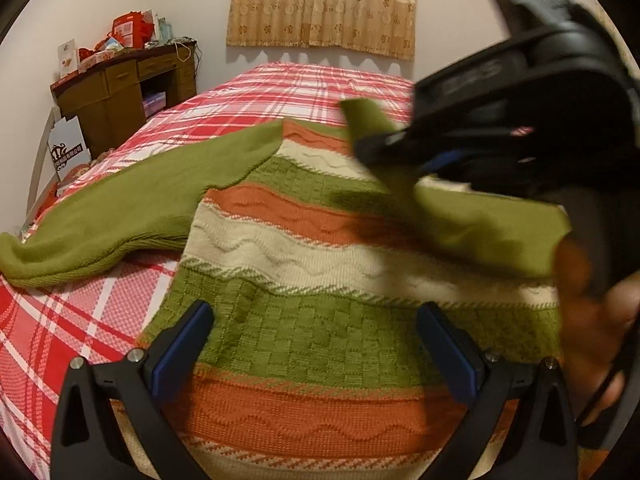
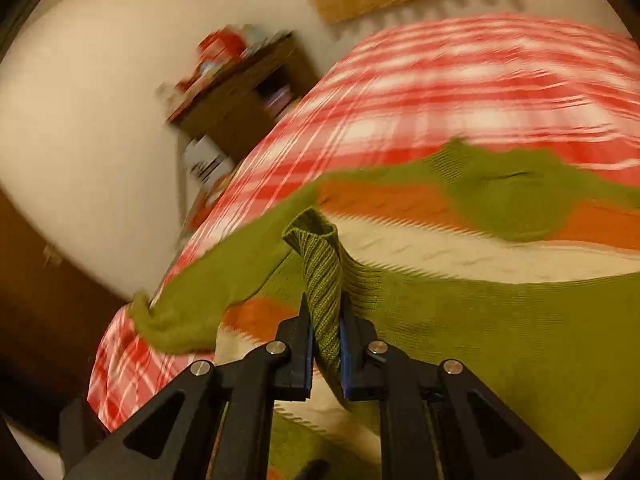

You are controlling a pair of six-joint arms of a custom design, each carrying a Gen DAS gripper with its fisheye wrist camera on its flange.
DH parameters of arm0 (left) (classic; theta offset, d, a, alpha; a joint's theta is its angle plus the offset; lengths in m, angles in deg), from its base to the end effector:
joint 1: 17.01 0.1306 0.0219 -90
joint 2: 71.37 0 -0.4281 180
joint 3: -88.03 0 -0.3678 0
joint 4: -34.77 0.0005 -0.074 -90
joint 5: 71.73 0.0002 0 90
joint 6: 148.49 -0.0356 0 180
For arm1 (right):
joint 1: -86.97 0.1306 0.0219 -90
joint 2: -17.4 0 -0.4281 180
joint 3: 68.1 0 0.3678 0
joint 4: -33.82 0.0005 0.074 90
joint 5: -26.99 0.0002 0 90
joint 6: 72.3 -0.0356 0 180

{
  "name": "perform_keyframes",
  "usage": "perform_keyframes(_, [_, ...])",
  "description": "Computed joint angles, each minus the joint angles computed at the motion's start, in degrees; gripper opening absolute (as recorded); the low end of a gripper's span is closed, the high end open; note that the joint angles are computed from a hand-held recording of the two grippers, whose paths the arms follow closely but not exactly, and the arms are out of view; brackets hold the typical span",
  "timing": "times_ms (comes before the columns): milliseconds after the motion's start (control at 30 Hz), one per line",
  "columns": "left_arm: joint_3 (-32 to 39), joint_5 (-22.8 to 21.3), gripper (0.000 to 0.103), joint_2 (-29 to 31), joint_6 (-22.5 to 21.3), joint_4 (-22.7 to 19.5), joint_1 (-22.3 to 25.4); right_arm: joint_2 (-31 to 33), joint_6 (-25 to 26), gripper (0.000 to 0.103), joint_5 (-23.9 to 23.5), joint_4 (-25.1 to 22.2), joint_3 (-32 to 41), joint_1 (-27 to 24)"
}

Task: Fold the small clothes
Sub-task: 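Carry the held sleeve across the sweater body and release it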

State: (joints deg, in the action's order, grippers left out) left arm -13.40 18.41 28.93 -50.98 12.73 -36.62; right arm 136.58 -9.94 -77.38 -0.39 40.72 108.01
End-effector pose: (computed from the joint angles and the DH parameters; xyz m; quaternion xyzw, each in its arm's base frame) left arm 0.4888 -0.1748 0.3397 0.0974 0.9145 -0.0931 0.3814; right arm 0.6219 0.2482 0.3620 0.0045 0.9165 0.2630 0.3015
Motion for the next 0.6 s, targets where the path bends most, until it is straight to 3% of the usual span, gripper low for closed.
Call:
perform_keyframes(167, [0.26, -2.26, 0.100, 0.32, 0.72, -0.59, -0.20, 3.97, 2.61, 0.010, -6.19, -0.56, 3.61, -0.44])
perform_keyframes(300, [-0.25, -0.80, 0.103, 0.07, 0.56, 0.24, 0.16, 5.48, 2.47, 0.014, -15.96, 0.67, 3.95, -1.33])
perform_keyframes(367, [-0.17, -0.84, 0.103, 0.14, 0.55, 0.21, 0.13, 6.18, 1.18, 0.021, -21.53, 0.19, 4.49, -1.79])
perform_keyframes(433, [-0.10, -1.19, 0.103, 0.17, 0.42, 0.03, -0.01, 3.96, -3.50, 0.026, -26.26, 6.38, 0.09, -2.41])
perform_keyframes(500, [-0.09, -1.18, 0.103, 0.19, 0.33, -0.01, 0.05, 1.18, -8.36, 0.028, -26.33, 13.92, -4.58, -2.62])
perform_keyframes(600, [0.02, -1.24, 0.103, 0.21, 0.28, -0.25, 0.00, -5.19, -8.25, 0.030, -19.87, 17.13, -12.16, -3.11])
